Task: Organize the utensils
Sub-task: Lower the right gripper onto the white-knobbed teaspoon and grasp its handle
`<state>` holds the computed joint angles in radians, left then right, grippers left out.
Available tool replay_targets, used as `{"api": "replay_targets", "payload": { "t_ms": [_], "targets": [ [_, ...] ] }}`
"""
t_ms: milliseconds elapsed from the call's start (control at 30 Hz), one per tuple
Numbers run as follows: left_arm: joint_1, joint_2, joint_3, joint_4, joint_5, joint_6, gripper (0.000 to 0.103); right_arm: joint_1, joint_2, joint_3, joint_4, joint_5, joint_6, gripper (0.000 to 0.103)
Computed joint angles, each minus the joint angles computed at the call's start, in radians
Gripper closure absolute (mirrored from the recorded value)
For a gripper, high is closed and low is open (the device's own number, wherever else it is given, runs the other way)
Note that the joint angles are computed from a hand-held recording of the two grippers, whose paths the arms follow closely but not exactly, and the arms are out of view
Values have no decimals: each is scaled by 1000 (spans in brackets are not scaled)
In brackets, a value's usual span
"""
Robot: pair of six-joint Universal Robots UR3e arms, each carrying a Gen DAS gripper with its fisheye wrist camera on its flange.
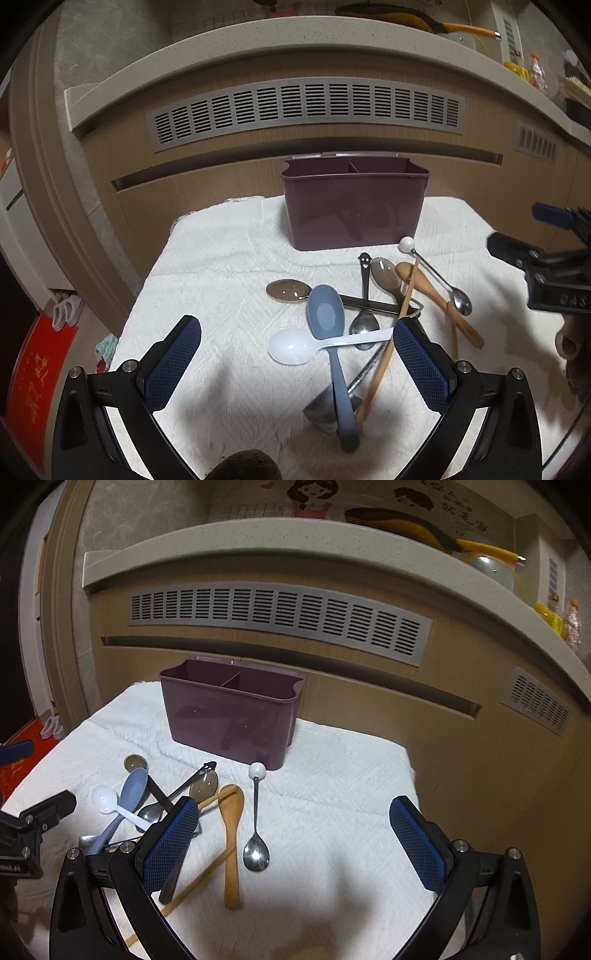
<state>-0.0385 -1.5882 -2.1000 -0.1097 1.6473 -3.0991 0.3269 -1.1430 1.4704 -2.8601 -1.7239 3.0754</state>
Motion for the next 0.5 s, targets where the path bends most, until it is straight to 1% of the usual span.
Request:
{"api": "replay_targets", "payload": {
  "t_ms": [33, 100, 133, 167, 200, 233, 267, 433, 500],
  "targets": [
    [-5, -24, 10, 13, 15, 11, 0, -5, 37, -53, 29, 12, -2, 1],
    [-2, -48, 24, 17, 19, 28, 0, -12, 101, -151, 93, 40, 4, 5],
    [4, -56, 30, 13, 13, 32, 0, -15, 136, -205, 131, 58, 4, 14],
    [19, -61, 37, 1, -5, 37, 0, -16, 175, -270, 180, 73, -3, 28],
    [30, -64, 42, -7, -21, 42, 0, -16, 214, -335, 231, 85, -10, 35],
    [46, -65, 47, -15, -42, 50, 0, -15, 270, -427, 299, 101, -17, 48],
    [55, -64, 50, -19, -51, 54, 0, -14, 318, -505, 353, 110, -19, 56],
    [114, -51, 31, 13, -88, 76, 0, -13, 545, -889, 590, 135, 17, 57],
    [151, -40, 26, 4, -122, 89, 0, -11, 634, -1046, 672, 134, 25, 57]
  ]
}}
